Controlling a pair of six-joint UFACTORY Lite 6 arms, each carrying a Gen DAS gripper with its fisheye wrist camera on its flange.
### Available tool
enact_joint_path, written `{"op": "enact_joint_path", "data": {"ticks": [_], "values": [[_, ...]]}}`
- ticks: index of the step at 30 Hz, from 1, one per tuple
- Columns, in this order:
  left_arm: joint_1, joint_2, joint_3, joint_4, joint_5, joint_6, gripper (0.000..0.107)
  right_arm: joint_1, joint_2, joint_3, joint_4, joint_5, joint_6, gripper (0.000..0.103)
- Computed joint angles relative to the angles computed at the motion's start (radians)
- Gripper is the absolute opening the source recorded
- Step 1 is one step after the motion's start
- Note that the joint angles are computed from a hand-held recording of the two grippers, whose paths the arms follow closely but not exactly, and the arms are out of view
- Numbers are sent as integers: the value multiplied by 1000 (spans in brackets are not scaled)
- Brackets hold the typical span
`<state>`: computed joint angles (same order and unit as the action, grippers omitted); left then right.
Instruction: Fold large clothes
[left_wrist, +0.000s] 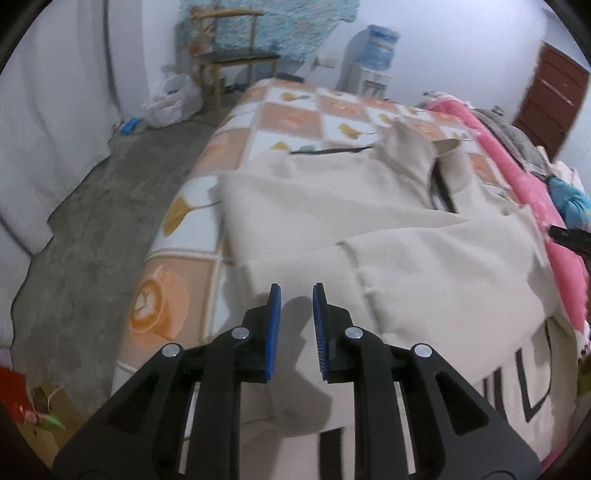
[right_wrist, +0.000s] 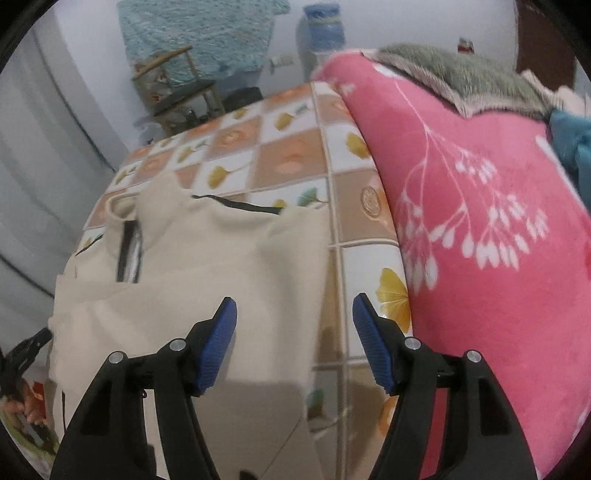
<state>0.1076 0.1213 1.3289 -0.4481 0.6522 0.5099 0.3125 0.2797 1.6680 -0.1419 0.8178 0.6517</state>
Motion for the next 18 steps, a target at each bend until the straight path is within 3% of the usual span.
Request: {"op": "enact_joint_path", "data": {"ticks": [5,10,14,18], "values": [[-82,9,38,91,-11,-41,33,-51,74,30,118,-40,-107,49],[-160,164,215,193,41,-108,37,-54,102,34,97,-69,-117,12],[-199,298,352,247,81,-110,37,-70,40,-60,150,-154,-166,7],[-220,317,356,291,63,-99,36,-73,6,-104,161,-197,-181,7]]}}
